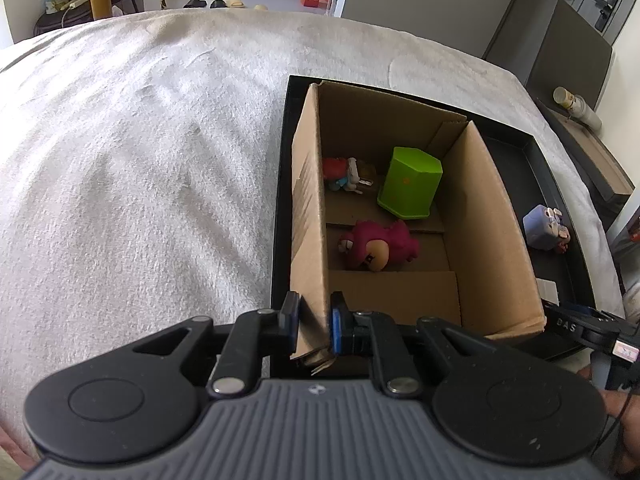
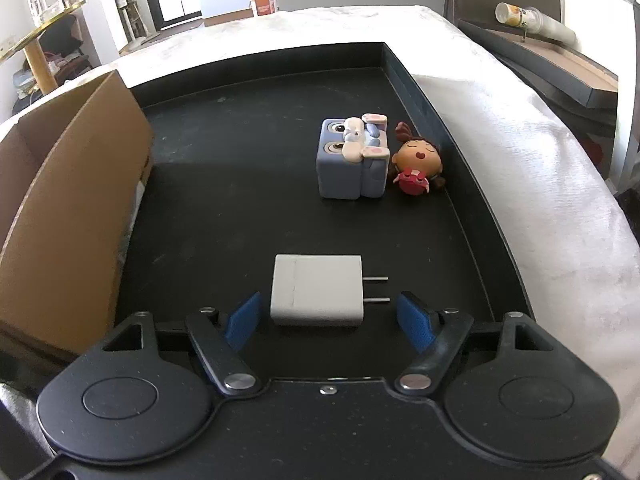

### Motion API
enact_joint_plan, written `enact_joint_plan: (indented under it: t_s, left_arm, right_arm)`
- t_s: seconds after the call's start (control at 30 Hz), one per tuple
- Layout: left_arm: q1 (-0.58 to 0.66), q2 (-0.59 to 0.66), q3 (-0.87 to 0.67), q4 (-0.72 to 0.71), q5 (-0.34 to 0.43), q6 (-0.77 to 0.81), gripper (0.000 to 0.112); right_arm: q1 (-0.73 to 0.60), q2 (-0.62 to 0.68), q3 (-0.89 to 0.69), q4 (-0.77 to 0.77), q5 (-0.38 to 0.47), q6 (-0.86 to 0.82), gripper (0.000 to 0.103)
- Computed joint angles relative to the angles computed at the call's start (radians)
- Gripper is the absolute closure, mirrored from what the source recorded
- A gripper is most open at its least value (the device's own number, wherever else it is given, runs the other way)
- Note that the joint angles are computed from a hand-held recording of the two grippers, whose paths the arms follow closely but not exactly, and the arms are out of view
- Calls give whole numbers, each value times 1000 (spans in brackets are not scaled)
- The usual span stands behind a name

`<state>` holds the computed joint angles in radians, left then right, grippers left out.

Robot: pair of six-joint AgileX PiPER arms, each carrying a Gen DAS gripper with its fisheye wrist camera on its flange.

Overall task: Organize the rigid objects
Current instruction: 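Close the right tool on the white charger and lift it, then carry the white charger over the box and open the right tool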

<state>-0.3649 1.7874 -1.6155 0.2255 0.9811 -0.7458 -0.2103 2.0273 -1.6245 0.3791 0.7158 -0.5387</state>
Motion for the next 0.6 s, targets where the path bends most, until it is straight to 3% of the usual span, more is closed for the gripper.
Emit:
enact_joint_plan:
  t_s: [0.33,0.47,0.6]
  left_arm:
    - [3,-2,3,-9,-4,6,98]
    - [0,-6,6,-7,-5,4,98]
    - [-9,-10,7,13,-5,-12,98]
  right_arm:
    - [-2,28,-11,5,-53,-11,25]
    - [-5,12,11,39,-66,-74,42]
    - [-16,2,14,55,-44,-85,43]
